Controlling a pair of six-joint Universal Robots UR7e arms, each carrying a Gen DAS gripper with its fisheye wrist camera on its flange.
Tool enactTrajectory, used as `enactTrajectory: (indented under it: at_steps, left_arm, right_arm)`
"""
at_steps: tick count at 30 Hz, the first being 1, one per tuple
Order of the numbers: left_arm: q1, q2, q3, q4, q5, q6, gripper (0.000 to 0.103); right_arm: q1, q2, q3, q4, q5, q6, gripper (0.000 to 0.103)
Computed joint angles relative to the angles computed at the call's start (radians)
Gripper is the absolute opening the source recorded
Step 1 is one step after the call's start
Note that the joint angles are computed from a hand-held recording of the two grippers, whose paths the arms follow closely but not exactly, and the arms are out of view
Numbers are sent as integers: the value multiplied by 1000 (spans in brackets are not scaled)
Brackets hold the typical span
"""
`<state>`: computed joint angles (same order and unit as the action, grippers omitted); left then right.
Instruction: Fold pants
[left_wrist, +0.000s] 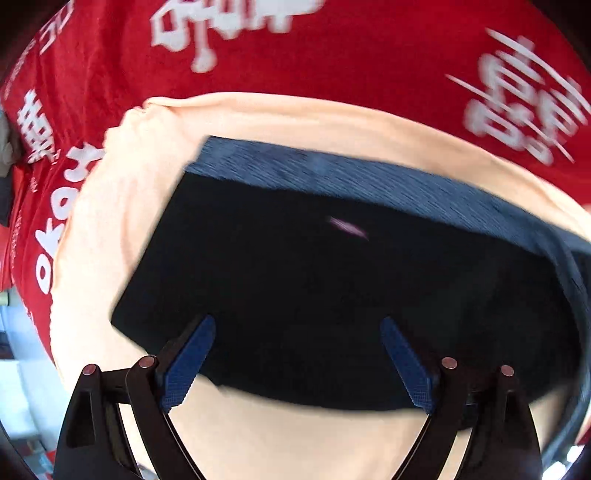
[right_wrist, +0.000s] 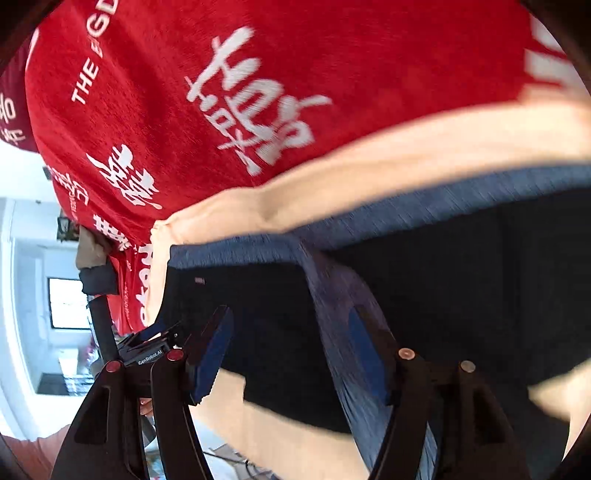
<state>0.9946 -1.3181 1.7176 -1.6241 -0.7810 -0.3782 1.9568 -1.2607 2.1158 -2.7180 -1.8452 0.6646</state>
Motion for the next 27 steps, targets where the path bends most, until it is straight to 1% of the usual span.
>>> enactTrajectory:
  at_steps: [3, 4, 5, 7, 9, 10, 11, 12, 14, 15, 17, 18, 19, 20, 23, 25, 27]
  left_arm:
    - [-64, -31, 59, 27, -74, 0, 92]
    - [-87, -43, 85, 26, -107, 7, 92]
    - [-109, -52, 113, 20, -137, 10, 92]
    - [-151, -62, 155, 7, -210, 30, 92]
    - [-187, -68, 196, -29, -286, 61, 92]
    - [-208, -71, 222, -60, -322, 81, 92]
    - [-224, -72, 242, -87, -352, 96, 92]
    - [-243, -68, 262, -112, -388, 108, 92]
    - [-268, -54, 291, -154, -464, 116, 92]
    - [-270, -48, 296, -175, -492, 122, 92]
    - [-300, -39, 326, -227, -564, 105, 92]
    - [-311, -35, 343, -241, -585, 95, 92]
    - [-303, -26, 345, -246, -593, 100, 92]
    - [-312, -9, 343, -247, -602, 89, 92]
    - [-316, 13, 359, -262, -635, 87, 92]
    - [-333, 26, 369, -275, -640, 81, 92]
    - [-340, 42, 372, -284, -651, 74, 92]
  right_arm:
    - [38, -91, 103, -4, -27, 125, 69]
    - [61, -135, 149, -1, -47, 184, 69]
    - [85, -157, 181, -2, -68, 234, 69]
    - [135, -241, 259, 24, -117, 351, 69]
    - [206, -307, 319, 74, -172, 502, 69]
    - [258, -343, 348, 112, -206, 596, 69]
    - [295, -385, 370, 157, -229, 662, 69]
    - [343, -422, 390, 215, -256, 753, 69]
    - [437, -463, 415, 316, -291, 930, 69]
    - [480, -477, 423, 360, -301, 1005, 69]
    - [549, -490, 421, 476, -314, 1128, 69]
    - [572, -497, 427, 517, -310, 1175, 69]
    - [586, -508, 441, 529, -301, 1207, 69]
    - [593, -520, 461, 516, -294, 1224, 69]
    - [594, -551, 517, 463, -283, 1232, 69]
    - [590, -574, 568, 364, -303, 1206, 65]
    - [579, -596, 610, 268, -319, 1163, 56]
